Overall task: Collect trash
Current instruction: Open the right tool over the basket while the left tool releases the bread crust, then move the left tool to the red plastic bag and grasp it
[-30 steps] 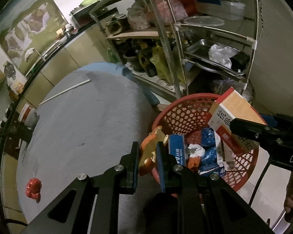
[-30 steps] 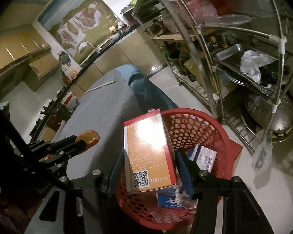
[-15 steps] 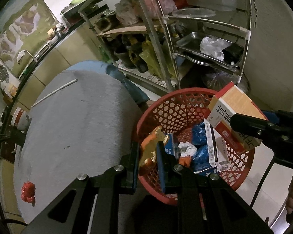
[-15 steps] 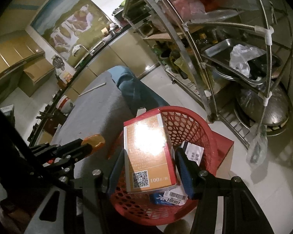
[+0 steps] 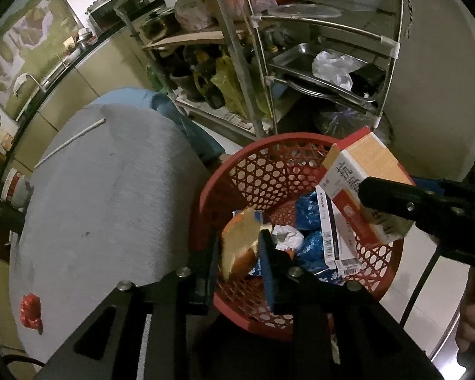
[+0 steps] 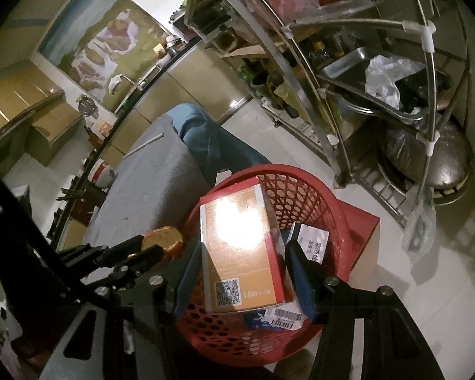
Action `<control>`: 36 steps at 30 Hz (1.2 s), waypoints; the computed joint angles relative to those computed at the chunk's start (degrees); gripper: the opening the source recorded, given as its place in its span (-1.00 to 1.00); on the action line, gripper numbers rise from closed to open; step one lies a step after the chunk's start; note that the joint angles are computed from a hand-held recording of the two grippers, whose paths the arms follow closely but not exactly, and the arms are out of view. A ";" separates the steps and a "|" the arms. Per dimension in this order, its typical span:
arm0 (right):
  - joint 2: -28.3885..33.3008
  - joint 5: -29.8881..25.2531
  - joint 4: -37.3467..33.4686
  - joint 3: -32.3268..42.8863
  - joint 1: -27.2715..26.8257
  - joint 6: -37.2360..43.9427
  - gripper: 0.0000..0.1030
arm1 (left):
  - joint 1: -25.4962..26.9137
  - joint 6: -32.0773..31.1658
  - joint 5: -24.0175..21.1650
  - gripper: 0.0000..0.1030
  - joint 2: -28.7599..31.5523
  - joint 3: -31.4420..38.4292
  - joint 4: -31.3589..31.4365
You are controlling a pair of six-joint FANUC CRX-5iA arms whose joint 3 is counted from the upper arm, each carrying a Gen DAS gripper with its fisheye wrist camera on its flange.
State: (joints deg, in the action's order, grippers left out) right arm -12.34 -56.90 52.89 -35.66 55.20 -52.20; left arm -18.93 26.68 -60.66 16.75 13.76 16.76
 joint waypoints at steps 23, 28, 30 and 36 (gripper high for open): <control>2.79 1.86 0.69 3.16 -1.11 1.77 0.24 | 5.19 1.04 2.77 0.18 -1.11 -0.74 3.89; 4.61 2.61 -0.15 5.68 -1.86 5.32 0.24 | 8.88 4.17 3.16 0.20 0.29 1.39 4.20; 5.47 2.89 -0.59 6.90 -2.16 6.99 0.24 | 10.76 5.75 3.71 0.20 0.92 2.20 3.79; 9.07 5.40 -2.46 10.95 -3.33 12.17 0.24 | 17.54 13.55 4.13 0.21 4.75 7.17 0.65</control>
State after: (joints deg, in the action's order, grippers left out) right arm -3.26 -51.50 50.42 -24.71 51.87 -40.03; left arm -1.39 40.23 -56.54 21.51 20.92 17.41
